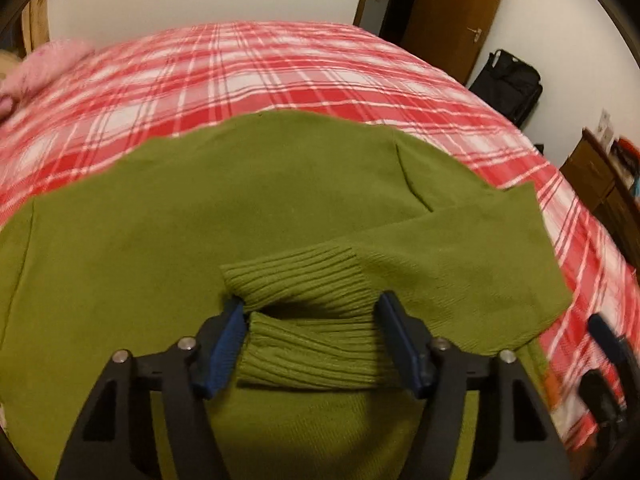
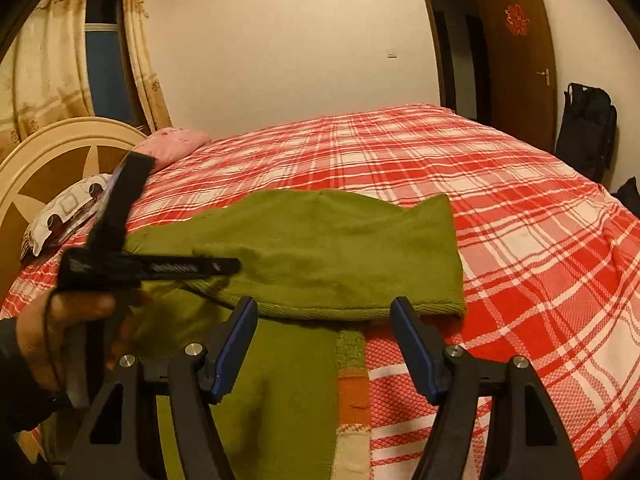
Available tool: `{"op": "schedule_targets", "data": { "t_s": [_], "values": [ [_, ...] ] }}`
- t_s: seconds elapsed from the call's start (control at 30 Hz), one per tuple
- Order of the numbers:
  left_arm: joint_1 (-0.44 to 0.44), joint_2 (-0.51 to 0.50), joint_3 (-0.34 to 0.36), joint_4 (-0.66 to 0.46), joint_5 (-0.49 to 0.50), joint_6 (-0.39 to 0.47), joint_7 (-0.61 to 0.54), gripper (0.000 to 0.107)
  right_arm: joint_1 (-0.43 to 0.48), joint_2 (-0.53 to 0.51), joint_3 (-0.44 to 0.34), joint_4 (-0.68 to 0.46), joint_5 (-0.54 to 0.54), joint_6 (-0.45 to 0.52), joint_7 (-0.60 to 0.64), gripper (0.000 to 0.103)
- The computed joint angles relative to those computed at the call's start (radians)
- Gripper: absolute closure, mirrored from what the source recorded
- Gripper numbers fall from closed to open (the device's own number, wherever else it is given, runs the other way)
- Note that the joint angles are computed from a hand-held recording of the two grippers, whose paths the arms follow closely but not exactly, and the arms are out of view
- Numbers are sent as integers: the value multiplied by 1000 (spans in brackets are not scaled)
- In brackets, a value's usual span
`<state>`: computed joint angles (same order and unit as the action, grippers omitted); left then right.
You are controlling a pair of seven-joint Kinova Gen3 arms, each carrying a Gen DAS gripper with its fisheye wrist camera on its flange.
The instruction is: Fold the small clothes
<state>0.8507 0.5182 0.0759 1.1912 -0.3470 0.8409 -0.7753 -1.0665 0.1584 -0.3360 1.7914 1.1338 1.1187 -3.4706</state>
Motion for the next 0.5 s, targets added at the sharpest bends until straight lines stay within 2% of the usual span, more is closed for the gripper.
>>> {"op": "schedule_targets", "data": {
  "t_s": [0.13,0.2,0.23,0.27,0.33,0.5],
  "values": [
    [6,6,-4,-13,3,7,16,35,-3,10,2,-8,-2,3,14,33],
    [28,5,-24,-16,-28,19,39,59,-7,15,3,-12,-4,8,18,34],
    [29,-5,-26,-9,-33,15,45,88,-9,16,5,-14,-4,11,19,34],
    [12,-15,-14,5,-21,-6,41,97,-12,19,6,-15,-3,16,20,34],
    [-9,-45,4,38,-7,-47,25,98,-15,22,8,-18,-3,19,27,34],
    [1,-138,-9,113,-59,-123,49,99,-31,34,11,-28,4,39,45,33]
  ]
}}
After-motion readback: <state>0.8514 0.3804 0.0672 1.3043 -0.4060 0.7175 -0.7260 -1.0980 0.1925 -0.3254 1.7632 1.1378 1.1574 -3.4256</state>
